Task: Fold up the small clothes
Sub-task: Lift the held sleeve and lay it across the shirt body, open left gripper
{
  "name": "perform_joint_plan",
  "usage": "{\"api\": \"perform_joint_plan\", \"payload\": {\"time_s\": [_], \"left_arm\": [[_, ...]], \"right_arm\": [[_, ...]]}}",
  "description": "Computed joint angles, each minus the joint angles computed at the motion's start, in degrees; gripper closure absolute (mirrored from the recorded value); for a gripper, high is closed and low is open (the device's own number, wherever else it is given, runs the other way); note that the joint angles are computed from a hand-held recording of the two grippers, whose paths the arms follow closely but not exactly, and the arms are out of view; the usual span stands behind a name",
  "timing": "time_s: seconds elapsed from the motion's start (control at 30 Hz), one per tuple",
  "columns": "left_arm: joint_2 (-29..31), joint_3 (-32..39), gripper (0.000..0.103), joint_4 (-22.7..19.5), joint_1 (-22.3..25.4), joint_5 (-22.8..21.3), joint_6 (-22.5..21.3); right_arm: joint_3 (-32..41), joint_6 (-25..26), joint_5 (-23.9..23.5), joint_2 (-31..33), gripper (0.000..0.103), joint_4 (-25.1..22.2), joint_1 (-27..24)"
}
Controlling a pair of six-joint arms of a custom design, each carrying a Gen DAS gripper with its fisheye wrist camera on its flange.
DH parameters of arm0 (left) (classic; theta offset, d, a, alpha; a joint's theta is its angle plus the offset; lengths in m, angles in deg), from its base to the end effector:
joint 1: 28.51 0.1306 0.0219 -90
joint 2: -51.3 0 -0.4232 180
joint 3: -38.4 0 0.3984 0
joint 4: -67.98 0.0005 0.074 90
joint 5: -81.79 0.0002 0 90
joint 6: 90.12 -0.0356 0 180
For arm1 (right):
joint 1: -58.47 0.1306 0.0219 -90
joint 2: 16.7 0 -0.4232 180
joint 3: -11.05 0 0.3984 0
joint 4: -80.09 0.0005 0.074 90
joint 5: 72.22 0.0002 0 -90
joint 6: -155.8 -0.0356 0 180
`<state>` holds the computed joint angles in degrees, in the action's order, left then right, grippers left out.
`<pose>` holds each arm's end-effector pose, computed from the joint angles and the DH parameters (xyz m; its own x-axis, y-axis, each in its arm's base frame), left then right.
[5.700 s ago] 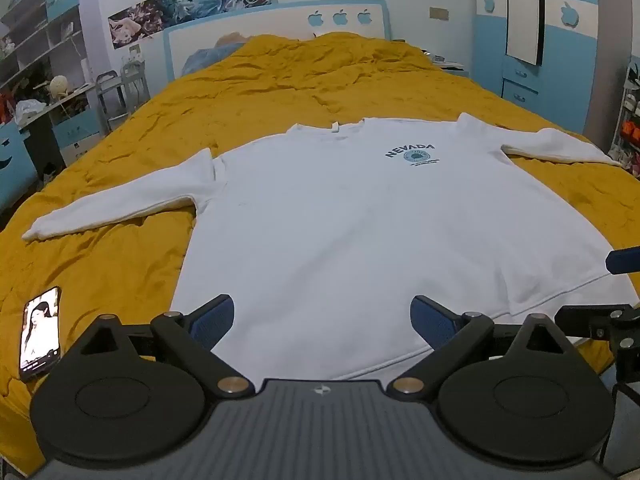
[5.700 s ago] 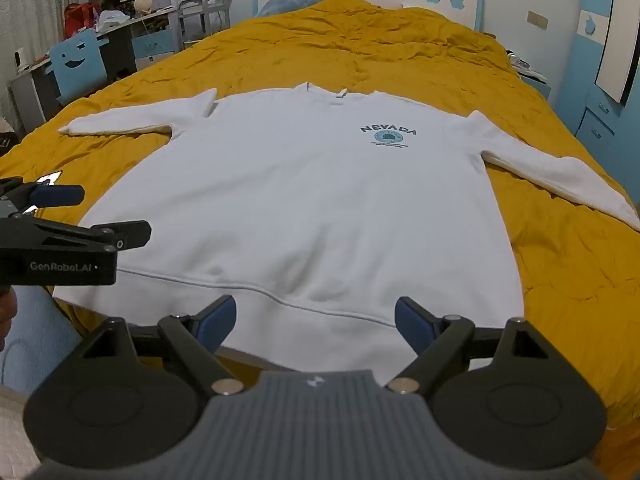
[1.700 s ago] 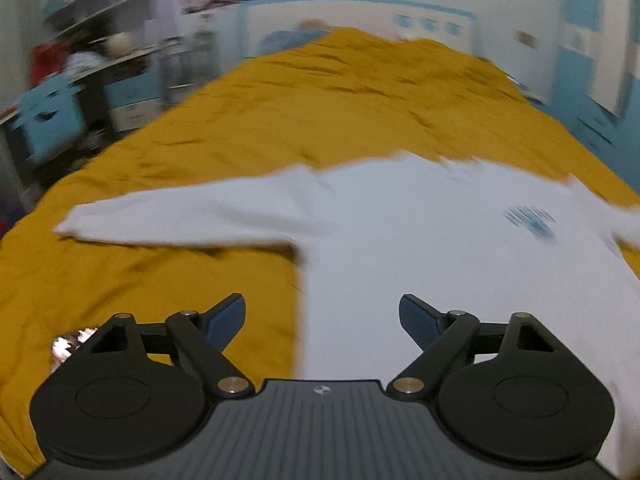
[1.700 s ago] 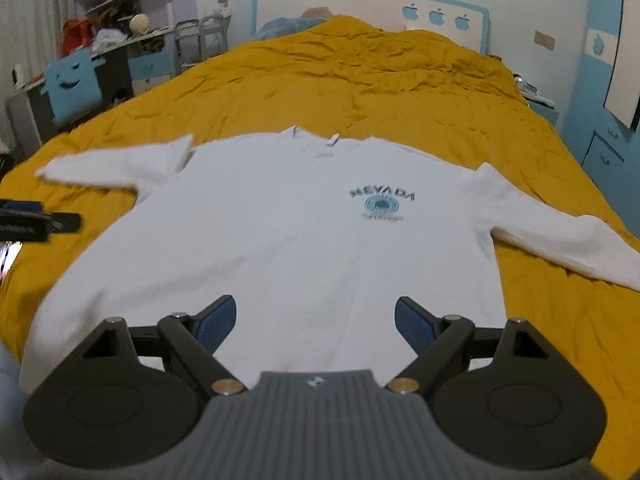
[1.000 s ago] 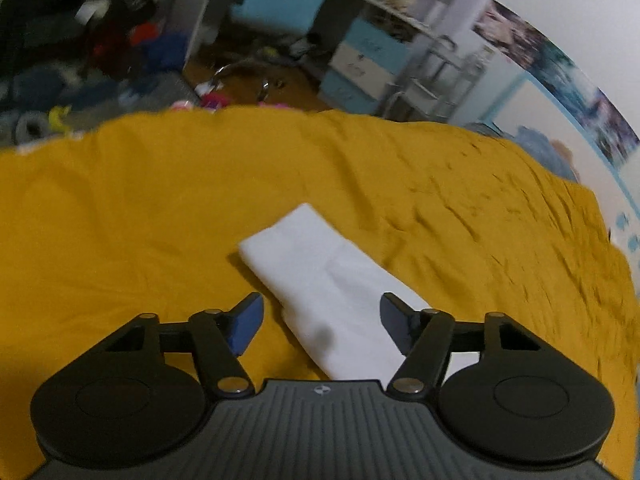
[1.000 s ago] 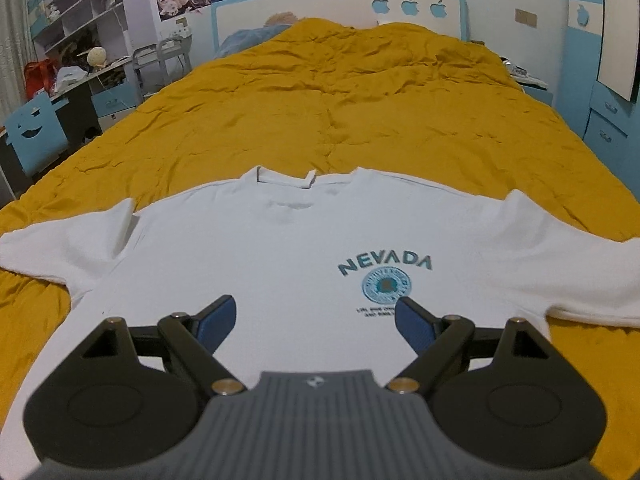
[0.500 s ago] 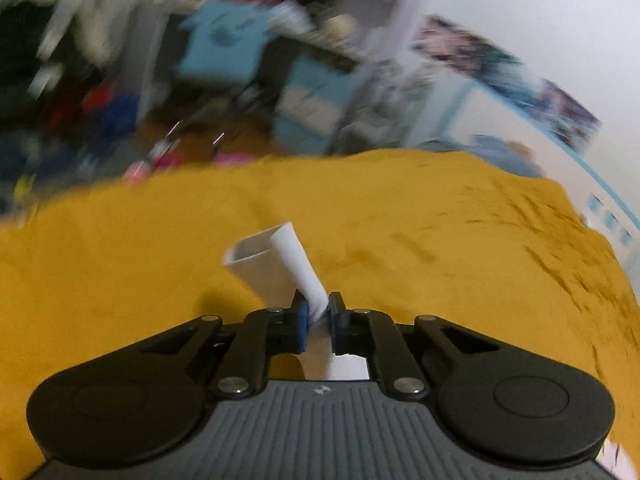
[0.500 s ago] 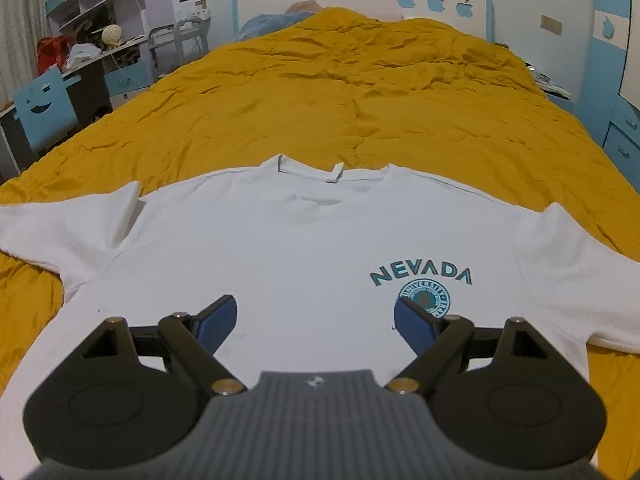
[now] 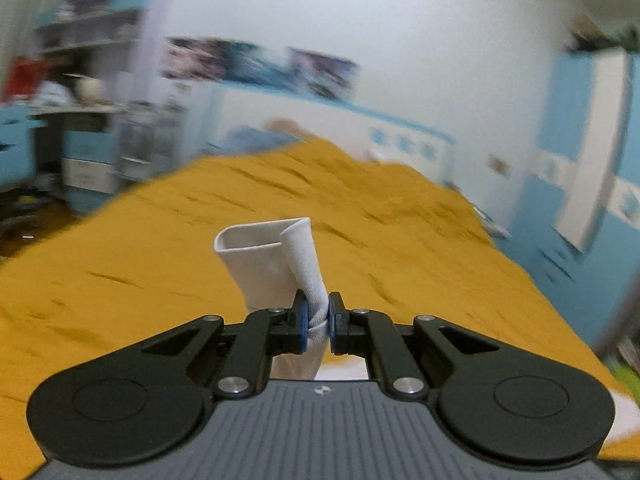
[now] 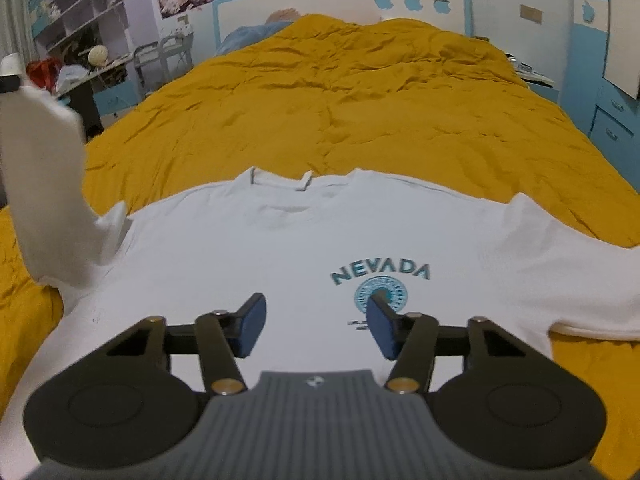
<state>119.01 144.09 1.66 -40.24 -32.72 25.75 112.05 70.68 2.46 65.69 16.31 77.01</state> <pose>0.2662 -0.0407 0.7167 -0.3429 -0.3343 -0.8779 -0.3580 0.9105 -0.2068 0.3950 0.1419 0.6002 -0.6288 -0.2974 -0.7184 -0.5387 0.8329 0.1267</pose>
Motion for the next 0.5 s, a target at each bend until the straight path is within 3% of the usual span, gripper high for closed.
{"api": "perform_joint_plan", "payload": {"time_s": [0.17, 0.33, 0.43, 0.5], "left_arm": [[3.9, -6.6, 0.094, 1.6, -9.2, 2.6, 5.1], [7.0, -12.7, 0.093, 2.0, -10.2, 10.5, 8.2], [8.1, -14.5, 0.083, 1.6, -8.6, 19.2, 10.3], [7.7, -15.2, 0.06, 2.2, -6.7, 24.5, 10.1]], "right_arm": [[-0.3, -0.1, -1.4, -0.4, 0.053, -0.7, -3.0], [-2.1, -0.9, -2.3, -0.9, 0.053, -1.6, -5.1], [-3.1, -1.7, -3.1, -0.7, 0.053, -2.2, -5.5], [-3.3, -3.1, -4.1, -0.3, 0.053, -2.6, -5.5]]}}
